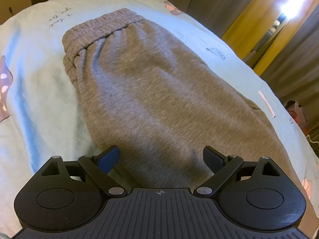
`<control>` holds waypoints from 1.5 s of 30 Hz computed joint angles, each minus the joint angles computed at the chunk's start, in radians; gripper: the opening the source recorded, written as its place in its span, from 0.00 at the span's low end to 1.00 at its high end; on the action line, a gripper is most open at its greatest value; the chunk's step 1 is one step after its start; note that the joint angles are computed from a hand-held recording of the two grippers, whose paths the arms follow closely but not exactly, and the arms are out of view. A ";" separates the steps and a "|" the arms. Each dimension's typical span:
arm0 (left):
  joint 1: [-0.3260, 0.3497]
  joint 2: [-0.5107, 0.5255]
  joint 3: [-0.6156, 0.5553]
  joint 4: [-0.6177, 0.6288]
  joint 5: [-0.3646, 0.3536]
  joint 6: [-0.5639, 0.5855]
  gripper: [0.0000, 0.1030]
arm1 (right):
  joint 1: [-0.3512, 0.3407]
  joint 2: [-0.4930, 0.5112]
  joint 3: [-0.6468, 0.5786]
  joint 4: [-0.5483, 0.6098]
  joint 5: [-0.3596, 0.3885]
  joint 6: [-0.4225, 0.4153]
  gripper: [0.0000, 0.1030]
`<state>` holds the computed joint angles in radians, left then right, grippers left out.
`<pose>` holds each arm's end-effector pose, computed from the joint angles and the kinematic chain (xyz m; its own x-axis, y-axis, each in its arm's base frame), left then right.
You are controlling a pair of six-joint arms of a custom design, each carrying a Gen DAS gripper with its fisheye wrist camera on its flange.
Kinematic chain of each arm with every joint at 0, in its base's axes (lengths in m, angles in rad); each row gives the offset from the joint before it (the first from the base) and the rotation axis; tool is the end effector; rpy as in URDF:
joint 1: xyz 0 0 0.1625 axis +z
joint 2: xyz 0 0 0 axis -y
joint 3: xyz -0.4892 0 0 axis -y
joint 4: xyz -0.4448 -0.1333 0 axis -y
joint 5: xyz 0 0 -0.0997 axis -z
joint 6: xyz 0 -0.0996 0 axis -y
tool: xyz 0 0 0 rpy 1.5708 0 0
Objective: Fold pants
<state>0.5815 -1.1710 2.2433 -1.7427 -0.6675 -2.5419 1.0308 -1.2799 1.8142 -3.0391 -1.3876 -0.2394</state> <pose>-0.2320 -0.4056 0.1060 -0.4369 -0.8987 -0.0394 -0.3303 0.2010 -0.9222 -0.2100 -0.6449 0.4266 -0.9650 0.2481 0.0854 0.0792 0.5855 -0.8068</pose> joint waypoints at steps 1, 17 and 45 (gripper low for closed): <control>-0.001 -0.001 0.002 -0.003 0.002 -0.001 0.93 | 0.001 0.002 -0.001 -0.004 -0.008 0.008 0.10; -0.031 -0.019 0.041 -0.025 0.039 -0.048 0.94 | 0.225 -0.034 0.133 -0.229 -0.153 -0.434 0.08; -0.049 -0.039 0.085 -0.093 0.060 -0.044 0.95 | 0.370 -0.089 0.398 0.370 -0.193 -0.761 0.59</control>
